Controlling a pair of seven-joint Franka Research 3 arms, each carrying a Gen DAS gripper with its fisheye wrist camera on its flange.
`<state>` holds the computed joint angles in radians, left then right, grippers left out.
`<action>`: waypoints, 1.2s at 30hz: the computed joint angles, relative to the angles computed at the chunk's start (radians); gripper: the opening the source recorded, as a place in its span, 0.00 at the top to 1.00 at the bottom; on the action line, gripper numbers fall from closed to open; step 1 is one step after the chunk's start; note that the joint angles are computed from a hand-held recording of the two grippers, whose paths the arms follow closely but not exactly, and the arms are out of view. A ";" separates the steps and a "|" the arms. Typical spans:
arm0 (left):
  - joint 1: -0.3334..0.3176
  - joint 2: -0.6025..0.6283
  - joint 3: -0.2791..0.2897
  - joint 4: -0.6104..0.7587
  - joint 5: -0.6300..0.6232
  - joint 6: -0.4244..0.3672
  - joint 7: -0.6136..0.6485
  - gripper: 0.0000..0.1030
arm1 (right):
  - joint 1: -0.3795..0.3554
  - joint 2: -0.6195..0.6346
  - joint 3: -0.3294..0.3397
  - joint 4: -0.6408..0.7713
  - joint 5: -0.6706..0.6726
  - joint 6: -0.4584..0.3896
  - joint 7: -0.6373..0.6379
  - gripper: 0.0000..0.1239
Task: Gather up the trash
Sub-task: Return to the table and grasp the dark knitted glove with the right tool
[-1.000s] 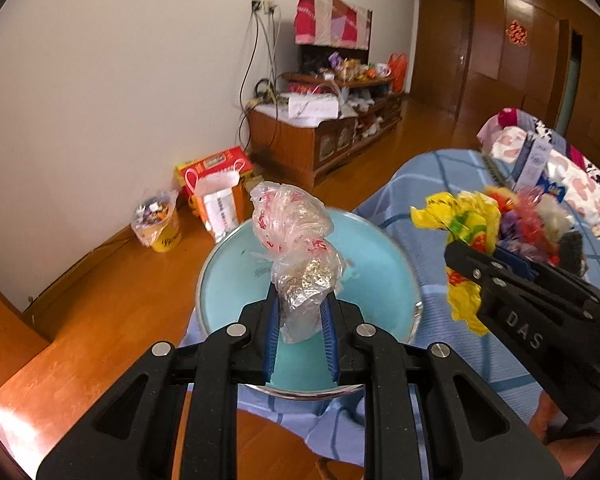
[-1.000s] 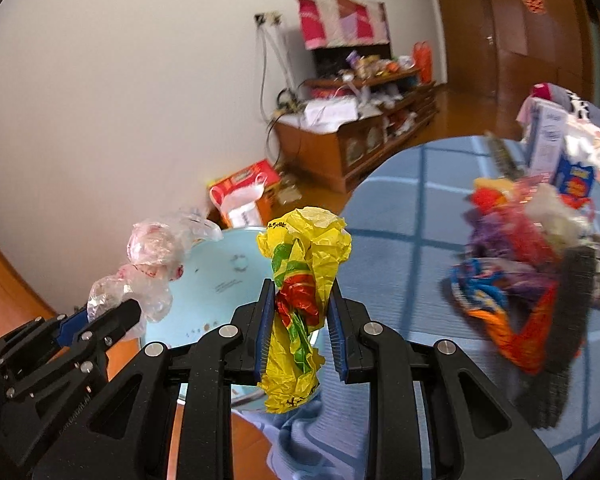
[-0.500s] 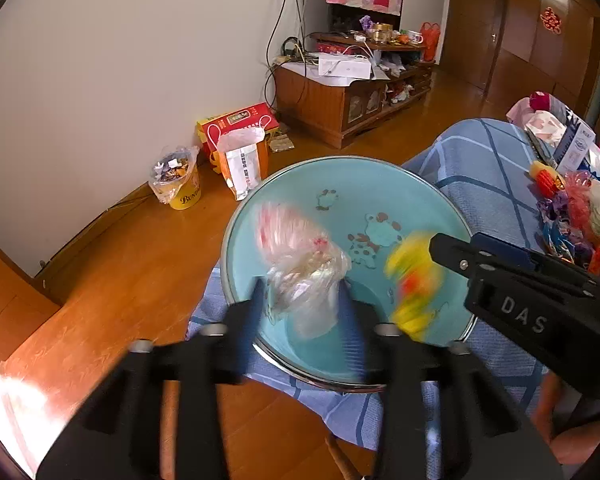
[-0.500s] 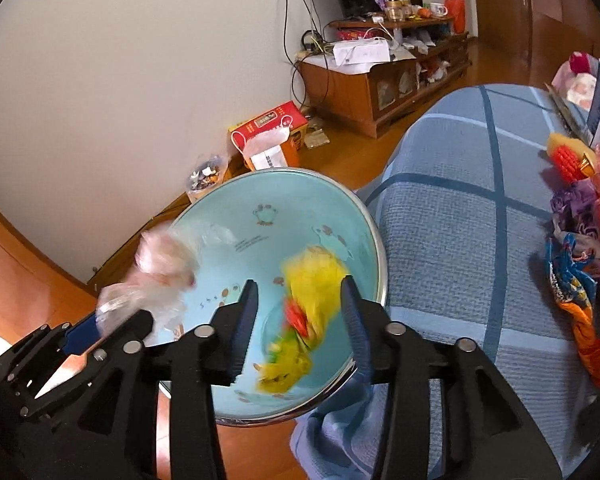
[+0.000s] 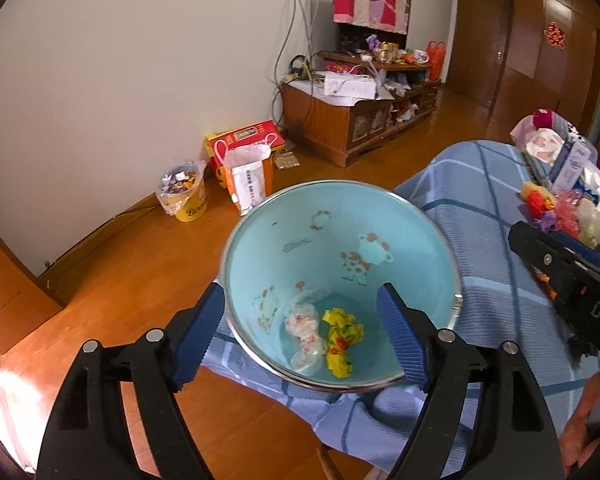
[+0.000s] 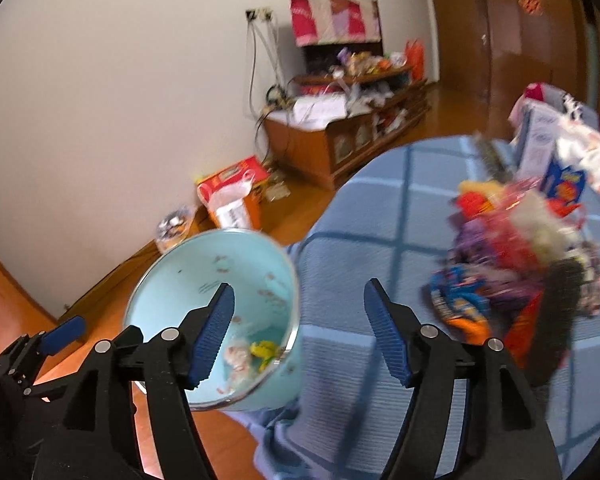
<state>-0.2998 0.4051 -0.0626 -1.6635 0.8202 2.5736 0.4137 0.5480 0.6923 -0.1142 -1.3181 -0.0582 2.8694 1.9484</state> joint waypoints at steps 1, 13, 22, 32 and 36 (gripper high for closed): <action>-0.005 -0.003 -0.002 0.000 0.006 0.006 0.001 0.25 | 0.011 -0.020 -0.018 -0.031 -0.010 0.017 0.013 0.45; -0.041 -0.020 -0.016 0.005 0.065 0.025 -0.001 0.23 | 0.075 -0.158 -0.137 -0.257 -0.088 0.125 0.154 0.44; -0.067 0.024 -0.041 0.036 0.032 0.050 0.072 0.20 | 0.200 -0.259 -0.343 -0.484 -0.166 0.214 0.355 0.44; -0.125 0.089 -0.038 0.097 -0.016 0.069 0.170 0.20 | 0.271 -0.319 -0.495 -0.631 -0.242 0.239 0.512 0.50; -0.136 0.112 -0.034 0.115 -0.045 0.061 0.197 0.21 | 0.225 -0.306 -0.441 -0.611 -0.244 0.249 0.480 0.53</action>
